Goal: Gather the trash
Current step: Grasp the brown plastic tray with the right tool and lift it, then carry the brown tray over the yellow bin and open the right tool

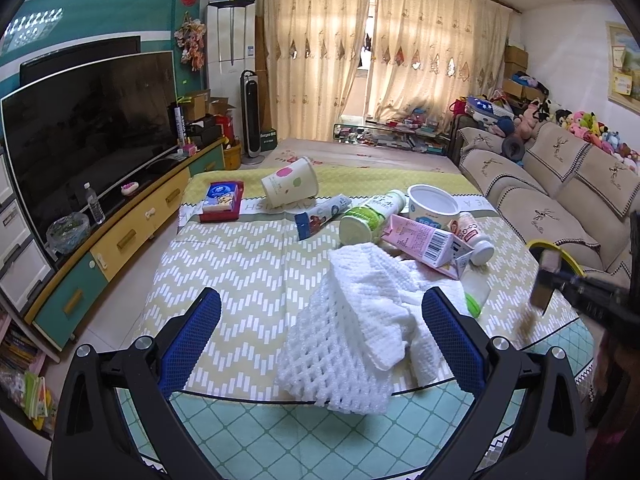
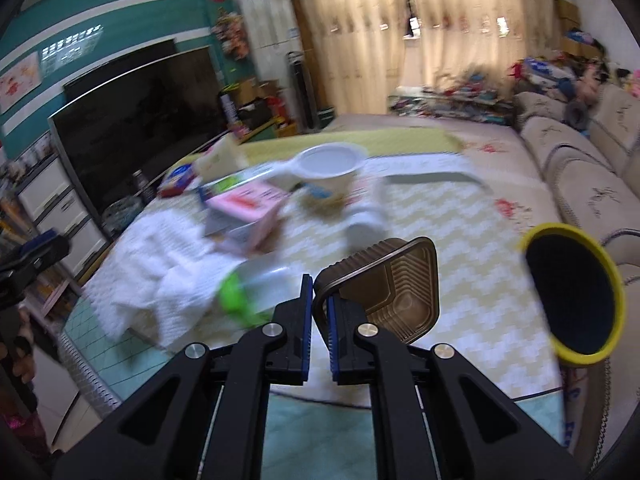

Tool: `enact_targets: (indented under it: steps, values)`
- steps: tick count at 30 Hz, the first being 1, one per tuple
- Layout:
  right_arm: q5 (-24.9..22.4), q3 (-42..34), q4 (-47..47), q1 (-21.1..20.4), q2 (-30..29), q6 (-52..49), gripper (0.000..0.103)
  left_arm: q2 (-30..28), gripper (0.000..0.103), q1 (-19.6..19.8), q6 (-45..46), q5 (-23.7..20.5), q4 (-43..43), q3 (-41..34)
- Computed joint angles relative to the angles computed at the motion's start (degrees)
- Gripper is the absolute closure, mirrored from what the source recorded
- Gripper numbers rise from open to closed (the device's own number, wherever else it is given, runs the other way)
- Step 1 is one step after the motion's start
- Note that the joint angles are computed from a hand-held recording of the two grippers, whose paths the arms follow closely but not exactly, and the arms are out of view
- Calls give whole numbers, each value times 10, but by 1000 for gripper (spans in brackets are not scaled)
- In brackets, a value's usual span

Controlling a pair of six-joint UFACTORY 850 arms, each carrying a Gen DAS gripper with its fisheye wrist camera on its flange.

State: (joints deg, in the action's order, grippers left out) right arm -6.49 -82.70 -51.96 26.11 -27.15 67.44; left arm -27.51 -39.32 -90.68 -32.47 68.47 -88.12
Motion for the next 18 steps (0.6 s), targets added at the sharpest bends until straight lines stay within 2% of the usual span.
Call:
enact_targets:
  steps: [2, 6, 12, 14, 18]
  values:
    - [-13, 5, -70, -19, 5, 77, 96, -2, 4, -2, 3, -1, 2, -4]
    - [-44, -1, -79, -58, 2, 105, 96, -5, 4, -6, 11, -1, -1, -11]
    - [-80, -43, 87, -114, -45, -35, 96, -22, 4, -10, 40, 0, -19, -37]
    - [-95, -68, 177, -132, -72, -113, 96, -30, 4, -11, 54, 0, -29, -48]
    - [-127, -113, 271, -155, -118, -194, 96, -43, 4, -12, 77, 1, -45, -66]
